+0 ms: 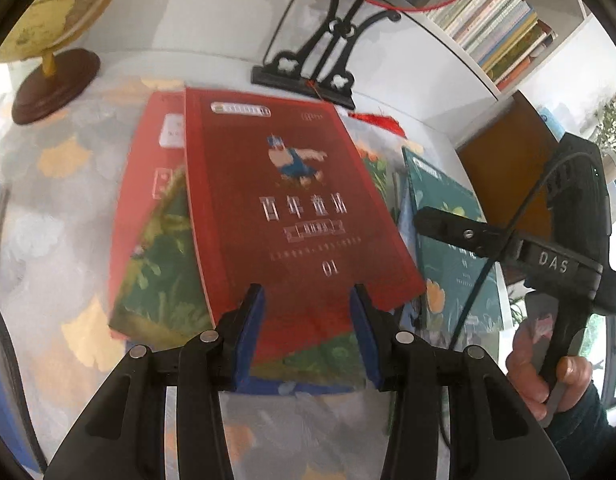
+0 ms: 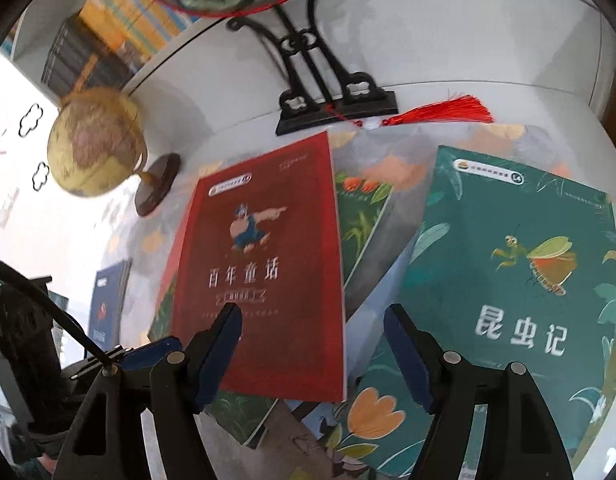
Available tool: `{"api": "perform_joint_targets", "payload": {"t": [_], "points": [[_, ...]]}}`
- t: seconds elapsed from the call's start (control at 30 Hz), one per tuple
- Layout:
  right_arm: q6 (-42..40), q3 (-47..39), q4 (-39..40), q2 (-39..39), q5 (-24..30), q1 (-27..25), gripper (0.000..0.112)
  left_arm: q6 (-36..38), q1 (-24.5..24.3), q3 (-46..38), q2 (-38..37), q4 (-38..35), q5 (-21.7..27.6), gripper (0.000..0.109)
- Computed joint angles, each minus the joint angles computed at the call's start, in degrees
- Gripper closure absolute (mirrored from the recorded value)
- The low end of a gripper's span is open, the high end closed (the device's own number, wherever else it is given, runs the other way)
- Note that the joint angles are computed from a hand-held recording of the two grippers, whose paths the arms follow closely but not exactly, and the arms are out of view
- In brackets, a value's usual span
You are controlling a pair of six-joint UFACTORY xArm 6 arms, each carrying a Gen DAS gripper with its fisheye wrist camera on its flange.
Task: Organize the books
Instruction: 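Close the left tool on the red book edge while the right tool steadies it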
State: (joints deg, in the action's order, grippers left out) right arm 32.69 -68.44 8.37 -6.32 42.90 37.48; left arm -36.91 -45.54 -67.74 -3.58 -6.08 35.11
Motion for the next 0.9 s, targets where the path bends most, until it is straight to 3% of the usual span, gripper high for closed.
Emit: {"api": "perform_joint_targets", "payload": {"t": [0.13, 0.2, 0.37, 0.53, 0.67, 0.8, 0.9], "points": [[-0.16, -1.96, -1.1, 1.34, 0.16, -1.49, 0.04, -2.66, 0.66, -0.99, 0.88, 2.91, -0.1, 0.067], [-3.03, -3.97, 2.08, 3.2, 1.68, -2.18, 0.04, -6.94, 0.9, 0.63, -0.2, 5.6, -1.22, 0.067], [-5.07, -8.31, -0.4, 7.66, 3.61, -0.53, 0.04, -10.28, 2.28, 8.24, -4.7, 2.02, -8.25, 0.068], [-7.78, -9.8, 2.89, 10.46, 4.55, 0.25, 0.039, -6.49, 2.52, 9.57, -4.71, -3.53, -8.97, 0.068], [-6.77, -10.22, -0.62, 10.43, 5.5, 1.24, 0.039, -7.54, 2.3, 8.63, -4.16, -1.12, -8.11, 0.067], [-7.23, -7.96, 1.44, 8.17, 4.47, 1.44, 0.036, -5.81, 2.22, 9.65, -5.76, -2.79, -6.98, 0.067], [-6.52, -6.42, 1.57, 6.37, 4.98, 2.43, 0.035, -8.56, 0.7, 12.31, -8.79, -1.13, -5.9, 0.067]]}}
